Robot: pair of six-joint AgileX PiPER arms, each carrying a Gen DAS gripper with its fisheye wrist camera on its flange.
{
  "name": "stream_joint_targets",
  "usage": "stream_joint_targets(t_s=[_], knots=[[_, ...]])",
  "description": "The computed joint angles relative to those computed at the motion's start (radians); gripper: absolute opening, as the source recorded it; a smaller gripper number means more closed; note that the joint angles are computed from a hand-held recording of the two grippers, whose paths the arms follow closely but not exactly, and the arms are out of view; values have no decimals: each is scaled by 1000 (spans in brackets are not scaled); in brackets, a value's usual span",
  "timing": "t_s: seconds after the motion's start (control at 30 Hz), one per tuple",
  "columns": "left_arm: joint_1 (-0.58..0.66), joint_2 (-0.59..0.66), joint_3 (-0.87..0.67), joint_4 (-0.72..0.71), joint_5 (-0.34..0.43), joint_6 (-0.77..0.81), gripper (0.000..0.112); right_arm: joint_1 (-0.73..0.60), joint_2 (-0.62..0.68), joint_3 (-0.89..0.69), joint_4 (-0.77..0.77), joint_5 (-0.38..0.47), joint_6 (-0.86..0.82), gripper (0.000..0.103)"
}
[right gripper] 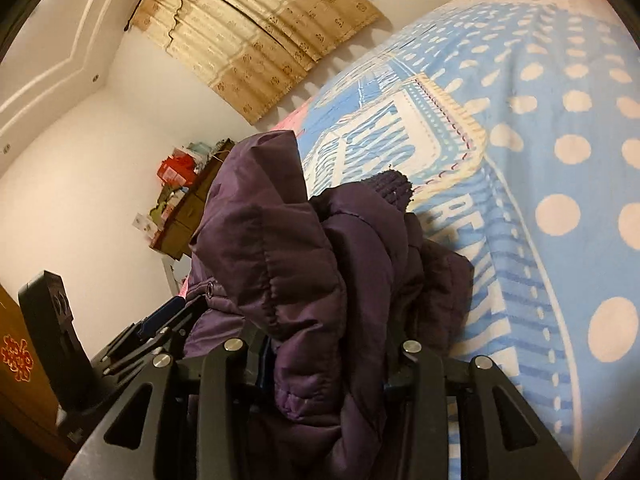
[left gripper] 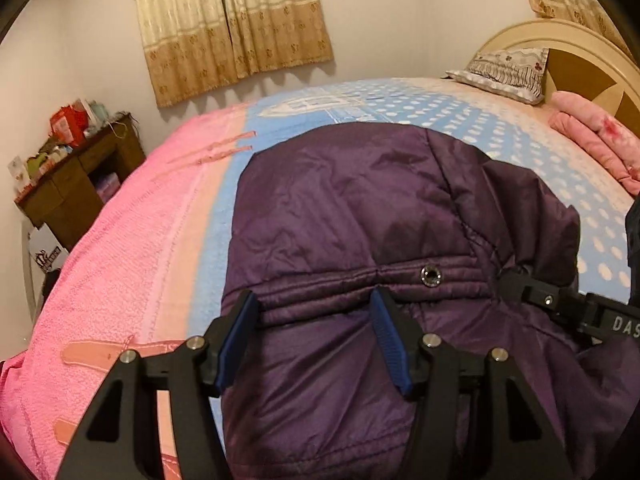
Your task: Fold large clothes
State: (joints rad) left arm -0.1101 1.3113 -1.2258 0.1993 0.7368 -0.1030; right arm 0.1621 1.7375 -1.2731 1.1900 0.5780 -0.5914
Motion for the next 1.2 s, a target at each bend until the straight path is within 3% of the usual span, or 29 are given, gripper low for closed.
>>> stream_joint_targets(t_s=[0.13, 0.2, 0.33, 0.43, 0.57, 0.63, 0.83, 0.9, 1.03, 1.13, 1.2], knots=[[20, -17, 20, -16, -17, 34, 62, -37, -30, 68, 92, 44, -76, 41], [24, -17, 20, -14, -20, 42, 62, -35, -75, 100, 48, 38, -26, 43], [51, -16, 18, -61, -22, 84, 62, 42, -183, 81, -334, -46, 315, 45], [37, -3, 6, -45, -19, 60, 62, 124, -274, 82, -634, -174, 517, 45], [46, -5, 5, -61, -20, 76, 62, 226, -250, -112, -1034, -160, 868, 45], [44, -5, 5, -57, -19, 71, 62, 252, -147, -300, -1136, -39, 963, 45], [68, -7, 12, -96, -33, 110, 62, 195, 325, -858, -1093, 351, 1022, 44], [77, -6, 11, -130, -36, 140, 62, 183, 426, -940, -1089, 417, 956, 44], [113, -5, -5, -232, -14, 253, 63, 143, 364, -751, -983, 285, 846, 43], [228, 15, -92, -452, 121, 513, 69, 161, 332, -699, -1036, 262, 849, 43], [302, 50, -183, -505, 179, 539, 72, 170, 313, -665, -1048, 235, 857, 42]])
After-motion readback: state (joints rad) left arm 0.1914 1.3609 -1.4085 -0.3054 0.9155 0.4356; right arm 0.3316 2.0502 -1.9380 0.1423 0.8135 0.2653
